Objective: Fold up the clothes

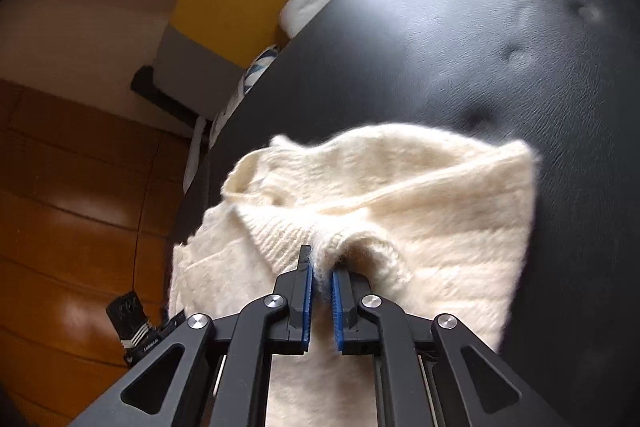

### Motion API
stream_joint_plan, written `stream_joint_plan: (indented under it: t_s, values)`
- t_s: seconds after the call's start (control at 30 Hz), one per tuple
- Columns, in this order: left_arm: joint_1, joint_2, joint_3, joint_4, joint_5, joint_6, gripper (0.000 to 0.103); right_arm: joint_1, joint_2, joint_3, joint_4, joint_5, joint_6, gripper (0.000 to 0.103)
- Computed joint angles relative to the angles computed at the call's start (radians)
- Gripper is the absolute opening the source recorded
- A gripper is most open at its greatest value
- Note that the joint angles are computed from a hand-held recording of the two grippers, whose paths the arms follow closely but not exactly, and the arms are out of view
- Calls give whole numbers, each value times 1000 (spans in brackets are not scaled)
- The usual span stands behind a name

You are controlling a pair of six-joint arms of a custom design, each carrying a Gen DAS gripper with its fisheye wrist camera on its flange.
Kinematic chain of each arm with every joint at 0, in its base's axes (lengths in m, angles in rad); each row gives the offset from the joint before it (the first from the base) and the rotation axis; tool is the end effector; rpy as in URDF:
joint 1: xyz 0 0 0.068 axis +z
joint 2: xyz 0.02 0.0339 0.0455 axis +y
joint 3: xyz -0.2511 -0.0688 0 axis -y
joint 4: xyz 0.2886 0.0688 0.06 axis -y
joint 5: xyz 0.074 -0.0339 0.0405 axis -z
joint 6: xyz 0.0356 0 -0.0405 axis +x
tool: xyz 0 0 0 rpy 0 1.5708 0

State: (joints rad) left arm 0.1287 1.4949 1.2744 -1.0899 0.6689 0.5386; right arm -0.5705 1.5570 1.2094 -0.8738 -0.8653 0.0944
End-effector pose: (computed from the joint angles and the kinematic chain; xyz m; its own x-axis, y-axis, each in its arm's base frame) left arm 0.3221 0.0194 0.2608 -0.7931 0.3031 -0.5284 0.5410 0.7491 -0.3823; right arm 0.3021 -0.1616 0.2315 -0.7749 0.5699 -0.2734 0.2048 0.6356 0.7444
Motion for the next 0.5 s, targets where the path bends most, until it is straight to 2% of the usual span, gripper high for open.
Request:
stream_joint_plan:
  t_s: [0.1,0.13,0.23,0.37,0.43,0.5]
  values:
    - [-18,12,23,13,8,-17,18,19,-15,3,7,14,21,9]
    - [-10,-2,20,17,20,-19,6,25,-16,7,9,19,29,9]
    - [13,-44,11,30,59,-29,6,37,-31,15,8,34,39,9]
    - [88,-114,11,7,158,2,6,-1,-154,4,-87,10,-39,9]
    - [133,-136,29,-8,209,7,6,-13,-188,25,-101,-15,-37,9]
    - [146,-119,62,9,240,-34,6,-10,-187,60,-62,-27,7,9]
